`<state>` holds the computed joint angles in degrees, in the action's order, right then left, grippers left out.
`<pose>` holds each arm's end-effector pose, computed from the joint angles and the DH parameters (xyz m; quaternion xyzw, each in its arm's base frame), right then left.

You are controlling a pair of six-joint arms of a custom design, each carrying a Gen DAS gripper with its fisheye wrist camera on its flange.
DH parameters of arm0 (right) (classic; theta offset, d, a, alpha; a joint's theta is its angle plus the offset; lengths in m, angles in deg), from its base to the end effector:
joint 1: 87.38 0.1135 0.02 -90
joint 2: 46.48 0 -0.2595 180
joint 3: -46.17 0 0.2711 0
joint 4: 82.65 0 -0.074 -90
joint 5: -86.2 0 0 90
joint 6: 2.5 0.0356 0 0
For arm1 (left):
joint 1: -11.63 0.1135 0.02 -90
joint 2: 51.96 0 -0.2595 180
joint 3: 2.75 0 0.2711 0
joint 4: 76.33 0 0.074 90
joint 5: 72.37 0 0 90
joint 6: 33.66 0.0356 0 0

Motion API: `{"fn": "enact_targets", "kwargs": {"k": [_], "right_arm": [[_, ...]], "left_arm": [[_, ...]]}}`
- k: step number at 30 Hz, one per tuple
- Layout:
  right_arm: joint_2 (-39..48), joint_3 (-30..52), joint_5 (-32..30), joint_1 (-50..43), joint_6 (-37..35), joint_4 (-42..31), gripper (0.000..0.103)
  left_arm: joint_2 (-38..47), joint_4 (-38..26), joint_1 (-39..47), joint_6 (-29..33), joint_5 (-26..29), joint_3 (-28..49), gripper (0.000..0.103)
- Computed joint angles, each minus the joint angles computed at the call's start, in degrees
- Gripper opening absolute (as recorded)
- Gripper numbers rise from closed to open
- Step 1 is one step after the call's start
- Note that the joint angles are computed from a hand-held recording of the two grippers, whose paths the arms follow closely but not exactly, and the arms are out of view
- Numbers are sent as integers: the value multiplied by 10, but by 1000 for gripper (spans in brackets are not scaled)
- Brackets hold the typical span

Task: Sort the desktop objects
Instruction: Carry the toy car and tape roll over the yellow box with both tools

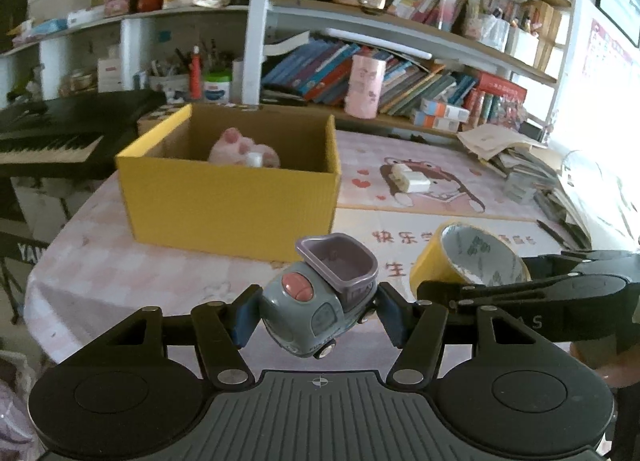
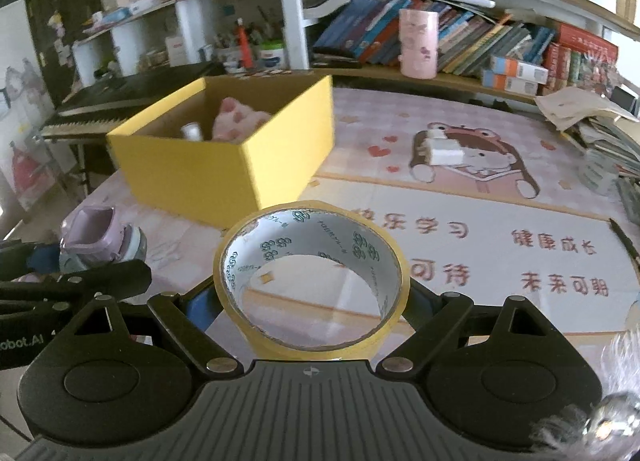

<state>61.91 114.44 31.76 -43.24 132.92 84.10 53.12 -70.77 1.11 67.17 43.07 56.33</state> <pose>0.2804 0.2432 0.1024 0.1060 0.9029 0.0050 0.4166 0.3478 -0.0801 0.1002 0.2547 0.8532 -0.1988 0.4094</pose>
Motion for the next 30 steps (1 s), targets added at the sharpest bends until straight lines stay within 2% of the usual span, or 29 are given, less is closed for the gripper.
{"fn": "enact_targets", "kwargs": {"k": [13,30], "right_arm": [[47,72,-3,38,-12,-23,88],[66,110,-29,11,-42,-11,88]], "left_arm": [[-24,3,73,9,26,-32,61],[4,-14,81,5,23,26,61]]}}
